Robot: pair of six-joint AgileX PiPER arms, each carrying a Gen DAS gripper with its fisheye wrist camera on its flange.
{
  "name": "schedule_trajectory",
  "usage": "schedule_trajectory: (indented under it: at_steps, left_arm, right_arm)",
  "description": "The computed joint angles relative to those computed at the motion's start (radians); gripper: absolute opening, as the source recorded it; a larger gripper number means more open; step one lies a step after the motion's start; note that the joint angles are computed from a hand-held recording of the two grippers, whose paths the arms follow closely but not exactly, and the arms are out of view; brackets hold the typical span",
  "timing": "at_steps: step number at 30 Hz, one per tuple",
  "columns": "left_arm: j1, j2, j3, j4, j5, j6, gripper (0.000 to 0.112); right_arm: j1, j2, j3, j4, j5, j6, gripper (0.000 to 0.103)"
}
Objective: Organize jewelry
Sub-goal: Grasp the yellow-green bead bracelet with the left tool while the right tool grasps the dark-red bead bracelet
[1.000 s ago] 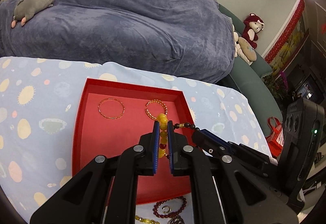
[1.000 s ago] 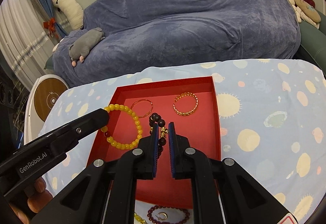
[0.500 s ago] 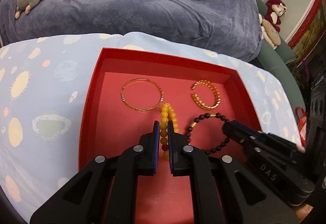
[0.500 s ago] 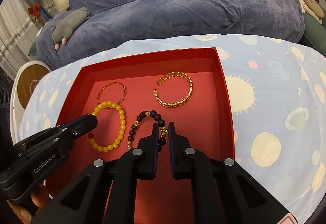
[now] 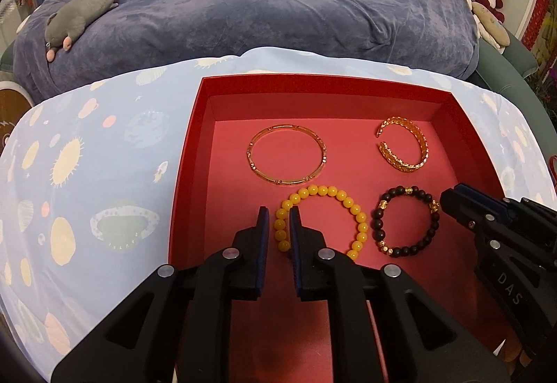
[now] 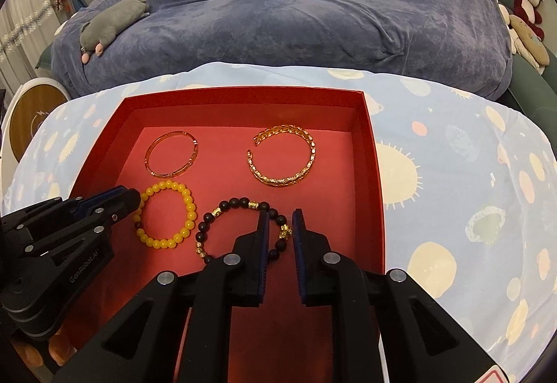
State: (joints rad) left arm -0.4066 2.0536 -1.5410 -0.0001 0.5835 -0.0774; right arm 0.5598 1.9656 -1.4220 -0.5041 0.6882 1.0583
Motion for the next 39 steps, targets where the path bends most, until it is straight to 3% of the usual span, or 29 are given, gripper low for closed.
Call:
schedule_trajectory:
  at_steps: [1,3,13,26,31,39]
  left_arm:
    - [-0.006,-0.005,0.005,0.03,-0.007,-0.028,0.027]
    - [-0.014,-0.025,0.029,0.075,-0.033,-0.08,0.04]
    - [-0.003,-0.172,0.14,0.085,-0.045,-0.105,0.04]
    - [0.047,-0.556,0.59,0.076,-0.094,-0.116,0.04]
    - [0.048,-0.664,0.765,0.083,-0.111,-0.138,0.04]
    - [0.012,-0.764,0.955,0.098,-0.15,-0.228,0.04]
  right_arm:
    - [0.0,-0.007,0.008,-0.006,-0.006,0.01,0.017]
    - [0.003,-0.027,0.03,-0.025,-0.014,0.035,0.018]
    - [0.057,-0.168,0.121,-0.076,0.006,0.132,0.018]
    - [0.328,-0.428,0.359,-0.16,0.143,0.433,0.019]
    - [0.456,-0.466,0.444,-0.149,0.18,0.586,0.019]
    - [0.602,-0.457,0.559,-0.136,0.154,0.827,0.019]
